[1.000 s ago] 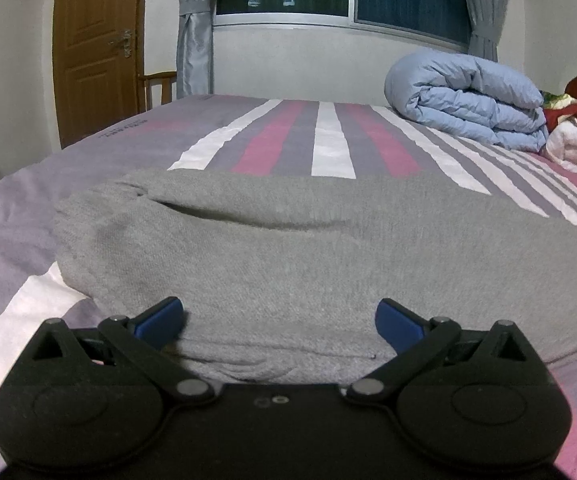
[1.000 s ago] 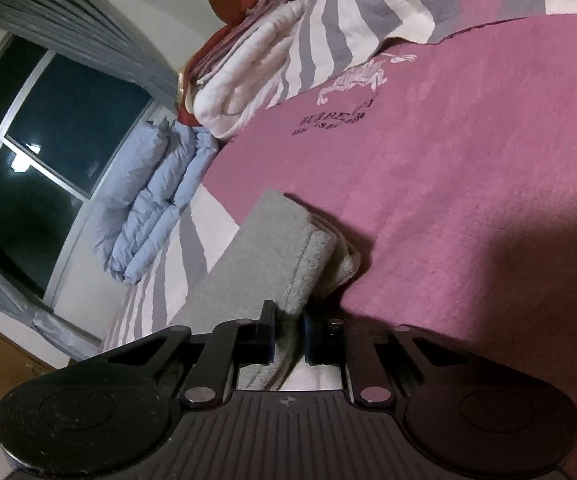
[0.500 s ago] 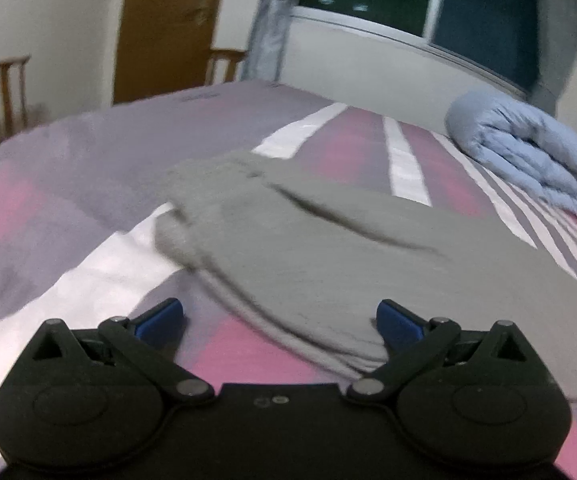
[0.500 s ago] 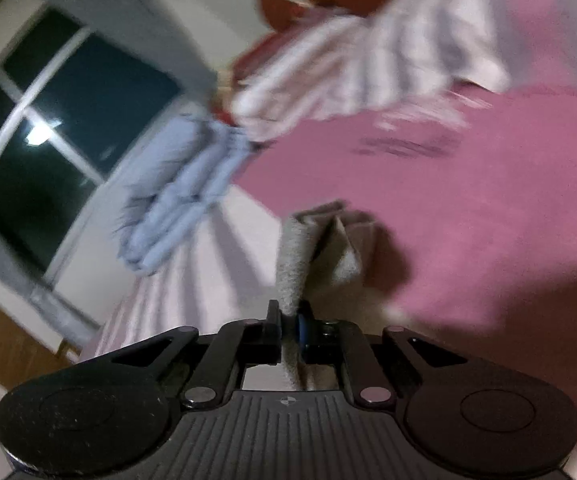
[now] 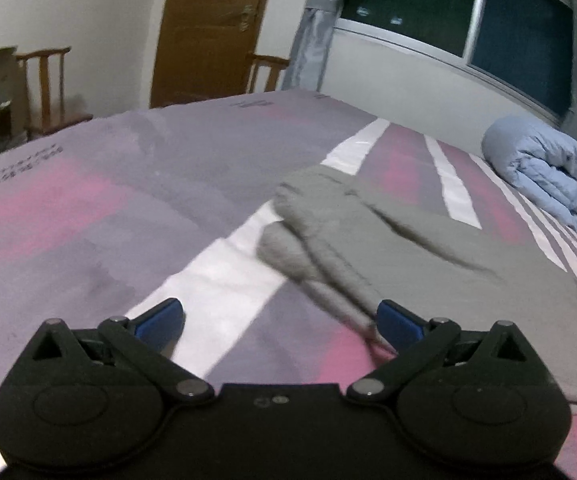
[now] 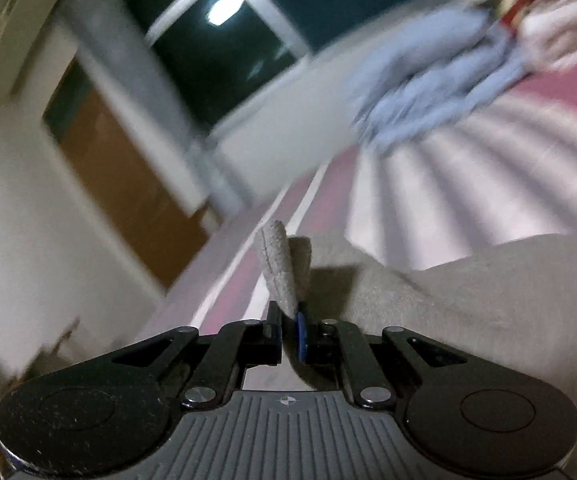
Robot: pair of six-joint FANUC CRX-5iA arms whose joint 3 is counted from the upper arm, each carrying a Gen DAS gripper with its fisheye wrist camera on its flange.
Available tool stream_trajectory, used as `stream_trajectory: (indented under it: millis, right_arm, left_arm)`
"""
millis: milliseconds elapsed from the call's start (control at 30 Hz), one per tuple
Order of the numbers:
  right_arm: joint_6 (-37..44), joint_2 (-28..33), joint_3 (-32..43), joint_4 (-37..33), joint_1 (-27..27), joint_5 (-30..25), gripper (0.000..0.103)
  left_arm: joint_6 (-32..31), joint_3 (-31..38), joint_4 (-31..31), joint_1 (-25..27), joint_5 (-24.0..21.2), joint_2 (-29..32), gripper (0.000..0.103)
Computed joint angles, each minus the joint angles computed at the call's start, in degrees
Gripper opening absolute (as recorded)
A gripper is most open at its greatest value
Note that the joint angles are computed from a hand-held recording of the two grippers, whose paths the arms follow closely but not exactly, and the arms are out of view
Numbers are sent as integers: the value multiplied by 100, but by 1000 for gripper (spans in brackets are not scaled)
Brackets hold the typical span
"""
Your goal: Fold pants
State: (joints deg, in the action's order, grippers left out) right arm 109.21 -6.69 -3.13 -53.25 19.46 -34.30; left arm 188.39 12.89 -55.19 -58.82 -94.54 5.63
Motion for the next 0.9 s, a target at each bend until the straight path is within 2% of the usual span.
stream_trajectory:
  millis: [67,100,133,167,200,267,367,433,533,667,700,733,767,833,900]
  right_arm:
    - [-471,246,-45,883,628,-209,10]
    - [-785,403,-54,1357,892,-391,15]
    - [-798,405,-208,1531,1048,-282,15]
    - [-596,275,-427,1405,1087,58,17]
    - [-431,220,-489,1182,1019,99,21]
    - [-158,164,-439,812,824,-236,23]
    - [996,140,-252,-190,287,-1055,23]
    - [1223,1,-336,-317,211,-1018,23]
    - [747,-104,-490,-121,317,-433,23]
    - [-231,10,-456,746,759,167,23]
    - [-455,57,-422,900,841,181,23]
    - [-438,125,-326,754,785,36,23]
    - [-216,155,-263,381,661,-147,23]
    - [-93,141,-225,380,648,-274,25]
    - [-13,106,-263,293,642,-301,39]
  left_arm:
    - [157,-100,24,9,68,-81,97]
    - [175,-95,28,13,68,-76,97]
    - [132,-86,37,23,73,-66,97]
    - [58,-78,44,32,99,-55,97]
    - [-22,-70,51,39,137,-45,97]
    - [-131,-54,72,83,212,-27,97]
    - [-150,-32,65,107,265,3,97]
    - [-189,-13,62,96,249,19,97]
    - [-182,-25,64,82,243,12,97]
    - [-246,-4,100,104,226,42,97]
    - [-261,1,113,108,219,48,97]
    - [-274,12,122,116,216,54,97]
    - [-265,14,120,112,208,55,97]
    - [-271,30,121,115,190,66,97]
    - [-271,80,80,105,151,95,97]
